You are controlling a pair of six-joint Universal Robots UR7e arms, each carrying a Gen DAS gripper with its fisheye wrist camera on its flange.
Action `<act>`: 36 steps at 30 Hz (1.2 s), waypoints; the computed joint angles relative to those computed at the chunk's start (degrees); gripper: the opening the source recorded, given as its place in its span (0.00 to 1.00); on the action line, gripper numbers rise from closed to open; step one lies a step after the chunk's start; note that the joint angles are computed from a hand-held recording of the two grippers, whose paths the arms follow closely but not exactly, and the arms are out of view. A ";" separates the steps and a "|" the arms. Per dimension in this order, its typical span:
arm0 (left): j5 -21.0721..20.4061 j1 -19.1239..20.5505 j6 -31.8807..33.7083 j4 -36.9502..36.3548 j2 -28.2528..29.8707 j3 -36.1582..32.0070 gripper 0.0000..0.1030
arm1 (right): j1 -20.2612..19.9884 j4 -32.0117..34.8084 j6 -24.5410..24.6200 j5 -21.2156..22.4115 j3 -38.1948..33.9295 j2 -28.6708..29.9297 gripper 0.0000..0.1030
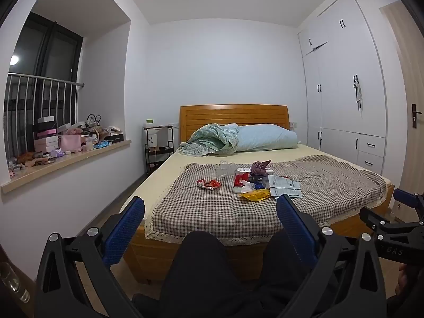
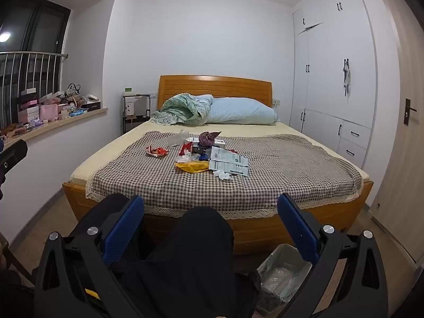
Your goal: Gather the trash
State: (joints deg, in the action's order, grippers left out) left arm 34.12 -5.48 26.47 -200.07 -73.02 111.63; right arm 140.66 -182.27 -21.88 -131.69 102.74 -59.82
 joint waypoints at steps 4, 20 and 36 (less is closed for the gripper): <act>-0.15 -0.07 -0.46 0.46 -0.52 0.31 0.93 | -0.02 1.50 0.68 -0.53 -0.24 -0.20 0.94; -0.40 0.30 0.56 0.19 0.19 0.16 0.93 | -0.21 2.21 1.47 -0.24 -0.15 -0.43 0.94; -0.30 0.18 0.58 0.29 0.20 0.11 0.93 | -0.62 1.88 0.82 0.08 0.22 -0.71 0.94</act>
